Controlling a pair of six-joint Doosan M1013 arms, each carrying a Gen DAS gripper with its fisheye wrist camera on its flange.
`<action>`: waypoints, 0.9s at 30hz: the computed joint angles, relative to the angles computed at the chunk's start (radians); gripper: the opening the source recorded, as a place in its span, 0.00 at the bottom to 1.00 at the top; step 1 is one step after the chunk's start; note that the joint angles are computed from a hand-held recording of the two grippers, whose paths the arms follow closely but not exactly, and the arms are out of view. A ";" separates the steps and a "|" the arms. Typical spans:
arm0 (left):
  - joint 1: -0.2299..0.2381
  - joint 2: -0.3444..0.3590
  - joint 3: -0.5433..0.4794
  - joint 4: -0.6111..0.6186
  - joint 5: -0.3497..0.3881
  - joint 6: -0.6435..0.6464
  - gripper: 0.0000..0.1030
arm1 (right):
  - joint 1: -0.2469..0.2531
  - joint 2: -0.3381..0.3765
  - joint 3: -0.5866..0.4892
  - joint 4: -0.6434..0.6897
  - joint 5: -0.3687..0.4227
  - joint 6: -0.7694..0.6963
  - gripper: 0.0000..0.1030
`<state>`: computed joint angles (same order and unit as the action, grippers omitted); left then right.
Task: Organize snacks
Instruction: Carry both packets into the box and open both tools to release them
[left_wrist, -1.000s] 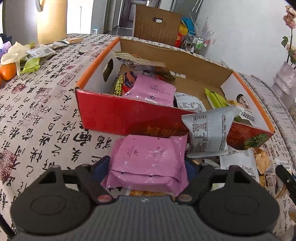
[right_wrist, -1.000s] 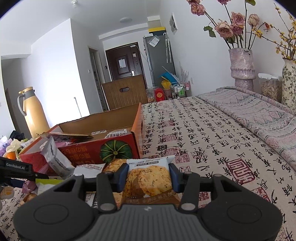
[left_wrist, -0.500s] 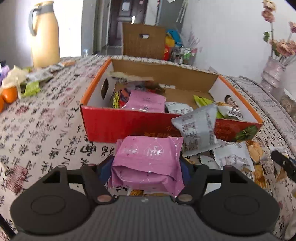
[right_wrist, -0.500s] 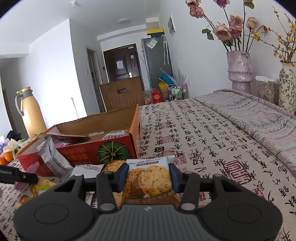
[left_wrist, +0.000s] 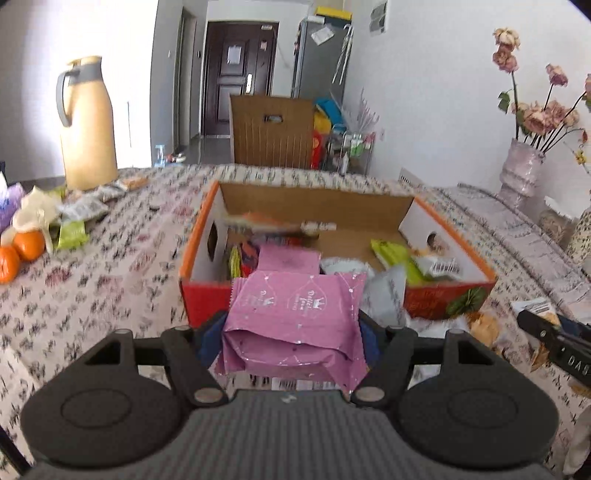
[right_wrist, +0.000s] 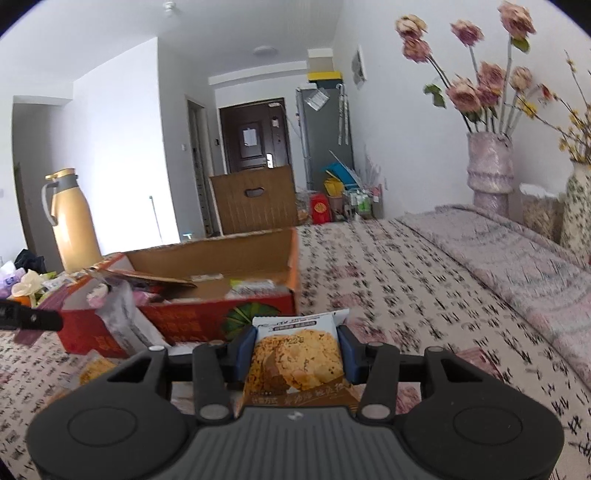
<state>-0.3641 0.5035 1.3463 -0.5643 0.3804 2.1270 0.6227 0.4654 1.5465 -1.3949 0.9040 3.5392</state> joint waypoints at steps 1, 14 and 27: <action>-0.001 0.000 -0.003 -0.014 -0.004 0.014 0.69 | 0.001 0.002 -0.009 -0.008 -0.003 -0.009 0.45; -0.019 0.045 -0.114 -0.112 -0.025 0.088 0.69 | -0.020 0.071 -0.187 -0.014 -0.053 -0.201 0.45; -0.044 0.136 -0.233 0.119 -0.039 -0.185 0.69 | -0.076 0.153 -0.332 0.085 -0.070 -0.309 0.45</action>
